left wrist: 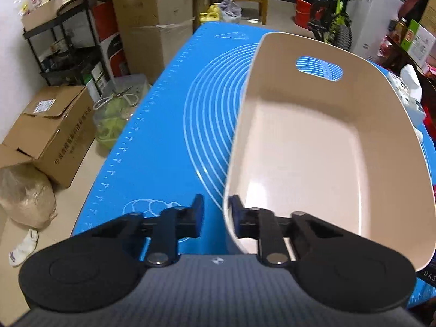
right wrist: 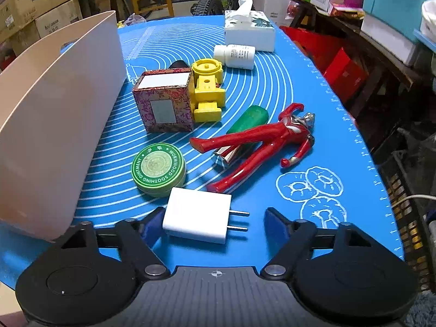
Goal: Organize rigid objects
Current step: 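Grasp the basket rim with the left tool while the right tool grasps the white charger, then carry the white charger into the basket and open the right tool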
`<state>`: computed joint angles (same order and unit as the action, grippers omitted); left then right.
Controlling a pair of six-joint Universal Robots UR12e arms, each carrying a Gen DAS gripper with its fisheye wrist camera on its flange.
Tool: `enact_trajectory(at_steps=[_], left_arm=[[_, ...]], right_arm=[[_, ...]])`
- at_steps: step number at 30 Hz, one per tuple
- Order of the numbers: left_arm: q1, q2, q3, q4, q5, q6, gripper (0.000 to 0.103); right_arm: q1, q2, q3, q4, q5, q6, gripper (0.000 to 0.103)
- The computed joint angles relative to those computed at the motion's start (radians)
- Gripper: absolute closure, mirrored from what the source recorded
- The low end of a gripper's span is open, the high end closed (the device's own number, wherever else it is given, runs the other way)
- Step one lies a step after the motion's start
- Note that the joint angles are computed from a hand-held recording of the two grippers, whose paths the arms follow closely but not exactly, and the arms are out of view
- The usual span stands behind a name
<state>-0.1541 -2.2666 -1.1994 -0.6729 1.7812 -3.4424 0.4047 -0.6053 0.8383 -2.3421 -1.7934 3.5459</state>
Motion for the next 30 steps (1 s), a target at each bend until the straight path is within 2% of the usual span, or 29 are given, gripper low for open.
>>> enact_trajectory(at_steps=[1,2,3,9,21,24,30], left_arm=[[-0.001,-0.001,0.002,-0.002,0.001,0.0,0.086],[0.001,0.0,0.001,0.0,-0.014,-0.008,0.095],[0.003,-0.001,0.004,-0.002,-0.031,-0.019,0.096],[0.003,-0.005,0.011,-0.002,-0.028,-0.018,0.096],[0.007,-0.005,0.003,0.014,-0.043,-0.012,0.097],[0.007,-0.006,0.004,0.014,-0.043,-0.01,0.097],[0.009,-0.006,0.003,0.018,-0.048,-0.004,0.097]], right_arm=[[0.001,-0.001,0.003,-0.005,0.0,-0.007,0.032],[0.002,-0.004,0.008,-0.011,-0.002,-0.017,0.037],[0.003,-0.005,0.009,-0.011,-0.004,-0.023,0.037],[-0.001,-0.021,0.039,-0.037,0.012,-0.021,0.037],[-0.006,-0.059,0.069,-0.167,0.0,-0.006,0.037],[-0.005,-0.052,0.036,-0.208,0.002,-0.033,0.037],[0.001,0.029,-0.155,-0.225,0.054,-0.122,0.037]])
